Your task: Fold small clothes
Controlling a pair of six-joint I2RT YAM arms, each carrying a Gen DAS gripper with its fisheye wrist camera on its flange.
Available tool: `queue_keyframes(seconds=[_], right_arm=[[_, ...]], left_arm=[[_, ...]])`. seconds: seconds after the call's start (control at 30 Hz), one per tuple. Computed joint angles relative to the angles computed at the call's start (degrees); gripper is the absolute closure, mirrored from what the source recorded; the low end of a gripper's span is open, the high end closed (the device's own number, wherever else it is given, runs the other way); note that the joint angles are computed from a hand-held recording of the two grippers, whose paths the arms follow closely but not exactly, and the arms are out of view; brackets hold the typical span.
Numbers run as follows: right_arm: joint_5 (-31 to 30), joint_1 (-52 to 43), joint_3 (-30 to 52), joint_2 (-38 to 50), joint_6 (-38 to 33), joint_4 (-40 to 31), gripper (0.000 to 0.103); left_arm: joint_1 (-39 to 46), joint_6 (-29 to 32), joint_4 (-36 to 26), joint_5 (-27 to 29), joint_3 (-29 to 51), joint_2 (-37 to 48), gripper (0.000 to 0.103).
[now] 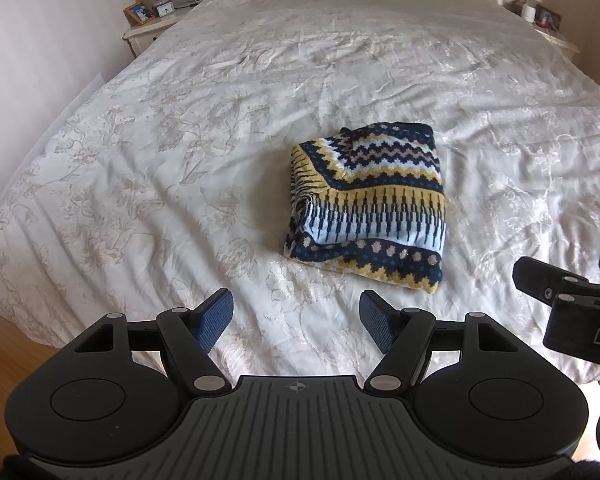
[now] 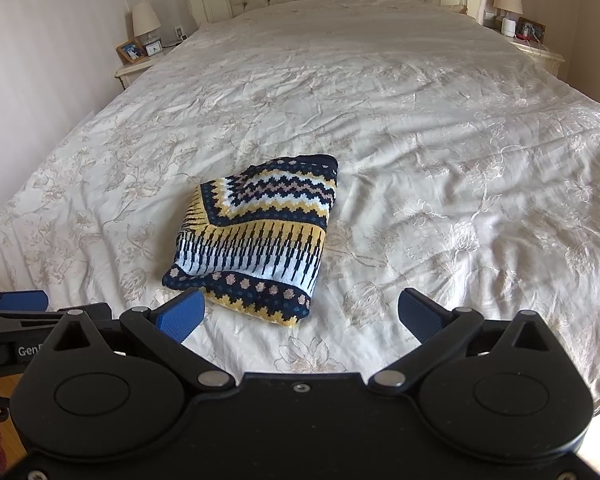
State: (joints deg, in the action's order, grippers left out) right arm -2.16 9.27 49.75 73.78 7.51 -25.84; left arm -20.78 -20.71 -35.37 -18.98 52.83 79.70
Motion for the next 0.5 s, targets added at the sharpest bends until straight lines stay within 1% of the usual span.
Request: queue_keyframes(seconds=[0.5], right_arm=[[-2.1, -2.1, -0.3, -0.3, -0.3, 0.6, 0.001]], left_arm=[[-1.0, 1.0, 0.0, -0.2, 1.5, 1.8, 0.034]])
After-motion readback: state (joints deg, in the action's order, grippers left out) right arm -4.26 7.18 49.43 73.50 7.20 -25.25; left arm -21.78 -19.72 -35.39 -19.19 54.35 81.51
